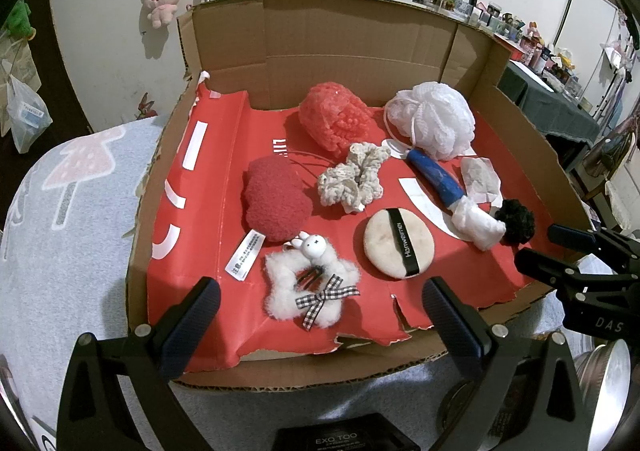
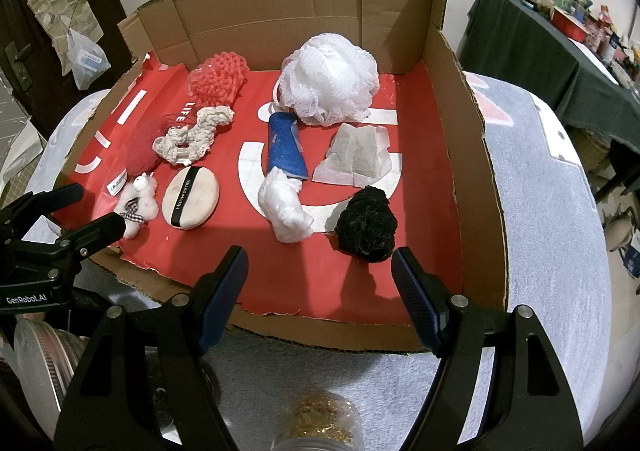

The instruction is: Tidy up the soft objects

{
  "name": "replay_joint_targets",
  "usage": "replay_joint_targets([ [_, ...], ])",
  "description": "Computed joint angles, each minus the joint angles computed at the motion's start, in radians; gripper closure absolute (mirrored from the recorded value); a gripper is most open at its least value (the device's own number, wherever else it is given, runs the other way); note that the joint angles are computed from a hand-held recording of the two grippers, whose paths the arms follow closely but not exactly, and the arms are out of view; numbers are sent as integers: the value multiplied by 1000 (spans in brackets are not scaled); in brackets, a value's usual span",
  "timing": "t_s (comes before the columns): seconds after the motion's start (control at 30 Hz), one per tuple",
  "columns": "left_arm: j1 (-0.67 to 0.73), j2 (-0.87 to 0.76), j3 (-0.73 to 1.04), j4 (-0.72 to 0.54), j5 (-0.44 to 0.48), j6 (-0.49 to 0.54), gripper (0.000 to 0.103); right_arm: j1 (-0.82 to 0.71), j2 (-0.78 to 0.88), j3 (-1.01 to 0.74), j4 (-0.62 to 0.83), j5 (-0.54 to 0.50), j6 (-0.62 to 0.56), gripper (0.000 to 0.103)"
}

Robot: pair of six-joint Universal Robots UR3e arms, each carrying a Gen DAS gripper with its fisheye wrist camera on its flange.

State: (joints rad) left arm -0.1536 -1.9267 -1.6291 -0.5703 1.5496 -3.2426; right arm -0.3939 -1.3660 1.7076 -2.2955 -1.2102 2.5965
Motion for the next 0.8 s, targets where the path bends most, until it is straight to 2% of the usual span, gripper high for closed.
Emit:
replay_joint_targets([
  [0.13,1,1,-1,0,-4,2,0,1,-1,1,0,-1,1,29],
  [0.23,16,17,-21,16,-46,4,0,1,-2,2,0,-2,-3,29],
  [0.47,13,87,-74,58,-51,-16,0,-18,-63,36,-13,36,-19,29],
  [0.63,-16,188,-151,127,-5,-25,0,-57,-167,88,-23,83,-35,29],
  [0.77,-41,294,-248,200,27,-43,0,-132,-294,152,18,167,-79,29],
  [0.8,-49,316,-270,218,39,-47,0,-155,-333,172,36,191,-95,26],
])
